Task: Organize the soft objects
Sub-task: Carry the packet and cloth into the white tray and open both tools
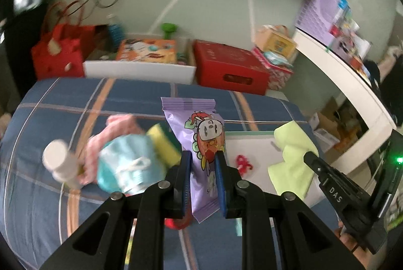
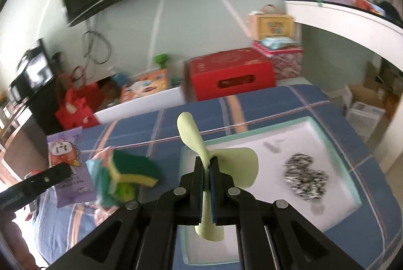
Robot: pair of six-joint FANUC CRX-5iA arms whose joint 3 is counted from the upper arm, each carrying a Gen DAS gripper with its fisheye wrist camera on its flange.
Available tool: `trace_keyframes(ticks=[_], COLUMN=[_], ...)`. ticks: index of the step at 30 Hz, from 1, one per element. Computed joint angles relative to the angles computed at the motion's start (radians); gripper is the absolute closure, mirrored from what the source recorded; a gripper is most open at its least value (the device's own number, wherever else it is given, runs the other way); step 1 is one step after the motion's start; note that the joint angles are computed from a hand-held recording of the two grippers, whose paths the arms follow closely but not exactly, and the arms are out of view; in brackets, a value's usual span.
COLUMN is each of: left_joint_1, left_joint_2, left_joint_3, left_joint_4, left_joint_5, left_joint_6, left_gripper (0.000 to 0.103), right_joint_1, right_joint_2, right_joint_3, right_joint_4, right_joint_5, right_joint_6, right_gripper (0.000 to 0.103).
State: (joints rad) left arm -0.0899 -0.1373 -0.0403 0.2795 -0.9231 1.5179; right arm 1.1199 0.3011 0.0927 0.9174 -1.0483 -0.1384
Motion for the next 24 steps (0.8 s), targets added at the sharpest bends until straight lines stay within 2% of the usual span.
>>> trace_keyframes(ticks=[4, 9, 14, 17, 24], left_joint_1=[-0.062, -0.132, -0.185, -0.196, -0.209], left_joint_2=[0.067, 0.163, 0.255, 0.293, 0.35], left_joint_3=[0.05, 0.105, 0.139, 0.112, 0.112], left_joint_4=[0.025, 0.051, 0.033, 0.054, 0.034], left_joint_5=[0.002, -0.011, -0.013, 0.01, 0.004], left_joint_6=[-0.036, -0.083, -0.102, -0.112, -0.107], left_gripper=[0.084, 0.084, 0.084, 0.084, 0.084], right_joint_1=[-0.021, -0.053, -0.096, -0.116, -0.141], right_joint_2=[-0.034, -0.065, -0.042, -0.026, 0.006], right_joint_3=[-0.048, -0.099, -0.083, -0.075, -0.049], right_joint_4=[-0.012, -0.038, -0.149, -0.208, -0.276], right_joint_5=[-0.04, -0.015, 0.035, 0.054, 0.077], right_joint_6=[-0.065, -0.116, -0.064, -0.034, 0.013], right_gripper=[0.098, 0.098, 0.098, 0.098, 0.098])
